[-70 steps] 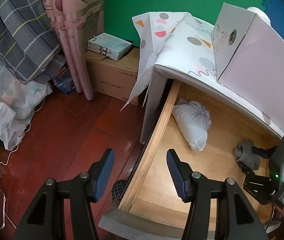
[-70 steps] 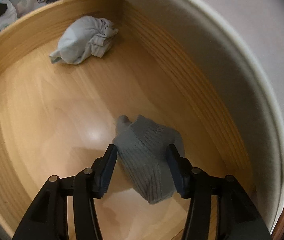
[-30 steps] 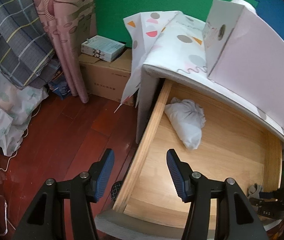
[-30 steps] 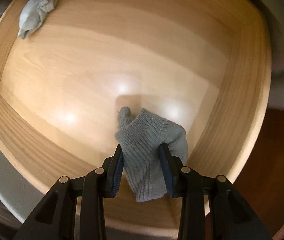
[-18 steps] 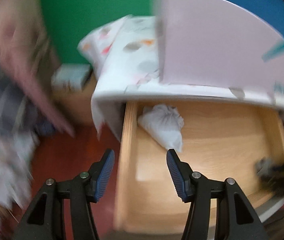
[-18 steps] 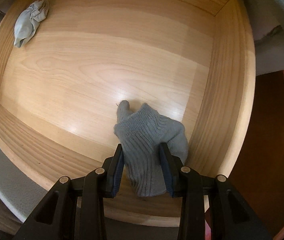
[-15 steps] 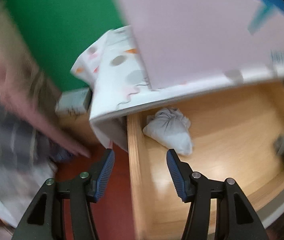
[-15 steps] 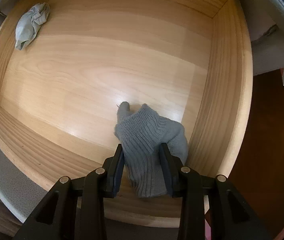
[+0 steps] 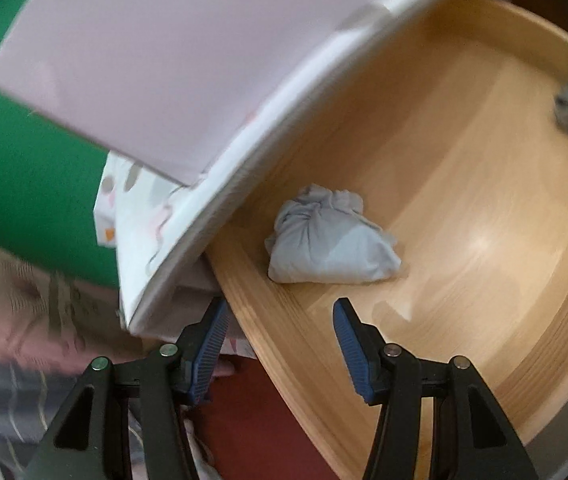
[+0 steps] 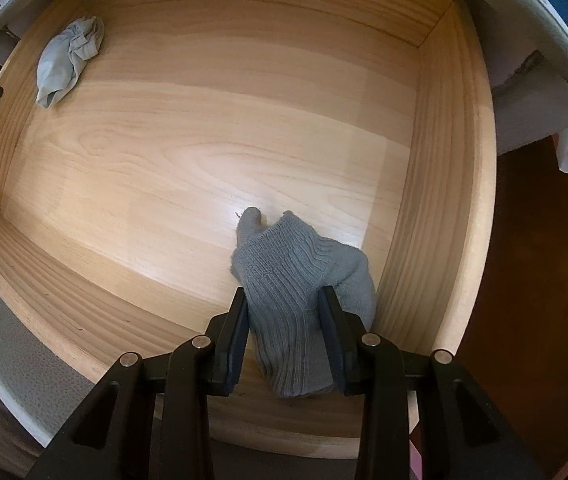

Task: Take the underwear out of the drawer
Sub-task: 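Lower the left gripper onto the white cloth bundle and grasp it while the right gripper holds the grey sock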

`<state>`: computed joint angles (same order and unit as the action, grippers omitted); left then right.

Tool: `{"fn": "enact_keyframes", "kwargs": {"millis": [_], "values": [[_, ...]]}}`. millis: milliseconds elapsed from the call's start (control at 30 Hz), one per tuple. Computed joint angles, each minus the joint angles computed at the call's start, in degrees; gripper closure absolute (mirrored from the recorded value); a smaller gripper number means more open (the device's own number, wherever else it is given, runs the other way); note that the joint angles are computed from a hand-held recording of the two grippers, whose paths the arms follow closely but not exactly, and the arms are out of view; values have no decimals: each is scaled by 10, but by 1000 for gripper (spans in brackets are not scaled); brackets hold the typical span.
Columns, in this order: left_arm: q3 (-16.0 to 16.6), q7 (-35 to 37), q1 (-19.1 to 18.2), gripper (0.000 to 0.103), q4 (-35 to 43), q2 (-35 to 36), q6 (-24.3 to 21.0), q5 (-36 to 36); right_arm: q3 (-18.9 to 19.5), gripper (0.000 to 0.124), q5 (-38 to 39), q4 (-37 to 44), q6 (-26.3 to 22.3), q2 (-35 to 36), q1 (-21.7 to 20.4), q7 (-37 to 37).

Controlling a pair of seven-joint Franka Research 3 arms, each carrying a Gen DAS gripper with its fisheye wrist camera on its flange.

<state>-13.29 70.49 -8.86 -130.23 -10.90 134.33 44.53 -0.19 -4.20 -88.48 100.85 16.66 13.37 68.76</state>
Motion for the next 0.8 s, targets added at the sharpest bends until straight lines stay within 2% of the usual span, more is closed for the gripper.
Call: {"fn": "enact_keyframes", "kwargs": {"millis": [167, 467, 533, 600, 800], "values": [[1, 51, -2, 47, -2, 18, 17, 34, -1, 89, 3, -16, 9, -12, -3, -1], [-3, 91, -13, 48, -4, 47, 49, 108, 0, 90, -2, -38, 18, -32, -7, -1], [-4, 85, -14, 51, -16, 43, 68, 136, 0, 91, -3, -43, 19, -36, -7, -1], [-8, 85, -16, 55, -19, 47, 68, 160, 1, 91, -4, -42, 17, -38, -8, -1], [-10, 81, -26, 55, -16, 67, 68, 191, 2, 91, -4, -42, 16, -39, -8, -1]]}}
